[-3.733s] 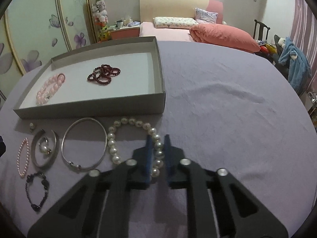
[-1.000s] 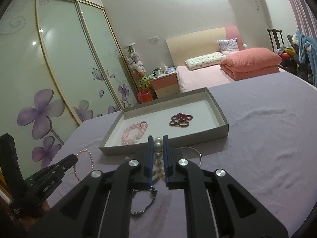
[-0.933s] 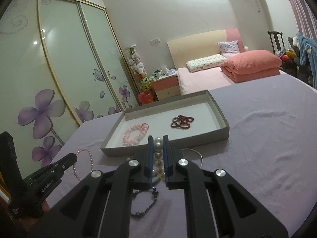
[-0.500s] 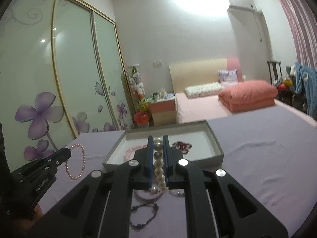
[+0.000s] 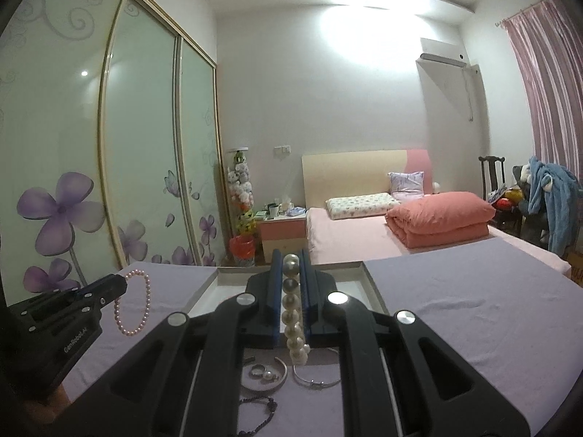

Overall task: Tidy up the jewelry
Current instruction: 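Grasp the white pearl bracelet with the right gripper while the left lifts its bracelet toward the tray, then lower both pearl bracelets into the gray tray and open both grippers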

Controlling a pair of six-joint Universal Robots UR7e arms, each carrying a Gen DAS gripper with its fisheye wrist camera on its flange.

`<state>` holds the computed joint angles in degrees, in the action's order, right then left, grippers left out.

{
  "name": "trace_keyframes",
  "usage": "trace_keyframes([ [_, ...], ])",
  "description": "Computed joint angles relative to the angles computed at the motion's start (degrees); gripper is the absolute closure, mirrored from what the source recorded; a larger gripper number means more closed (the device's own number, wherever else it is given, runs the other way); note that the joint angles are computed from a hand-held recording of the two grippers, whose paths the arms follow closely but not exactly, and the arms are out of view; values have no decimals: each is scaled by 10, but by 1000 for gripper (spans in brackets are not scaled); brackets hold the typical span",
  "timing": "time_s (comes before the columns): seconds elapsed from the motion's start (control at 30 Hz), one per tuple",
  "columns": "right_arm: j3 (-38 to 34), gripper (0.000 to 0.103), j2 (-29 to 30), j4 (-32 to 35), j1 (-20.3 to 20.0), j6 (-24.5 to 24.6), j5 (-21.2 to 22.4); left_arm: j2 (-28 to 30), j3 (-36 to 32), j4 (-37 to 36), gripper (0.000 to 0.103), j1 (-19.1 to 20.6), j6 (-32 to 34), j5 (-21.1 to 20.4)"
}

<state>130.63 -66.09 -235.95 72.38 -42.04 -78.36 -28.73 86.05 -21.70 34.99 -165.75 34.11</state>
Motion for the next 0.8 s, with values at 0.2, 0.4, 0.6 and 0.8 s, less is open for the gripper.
trace_keyframes([
  [0.2,-2,93,1,-2,1,2,-1,-1,2,-1,97,1,1,4],
  [0.4,-19,93,8,-13,12,4,-5,-4,-7,-9,97,8,23,14],
  [0.6,-56,93,22,-10,25,13,-15,3,-33,-18,97,19,49,30],
  [0.8,-94,93,29,34,30,25,-32,24,-84,33,97,41,24,58],
])
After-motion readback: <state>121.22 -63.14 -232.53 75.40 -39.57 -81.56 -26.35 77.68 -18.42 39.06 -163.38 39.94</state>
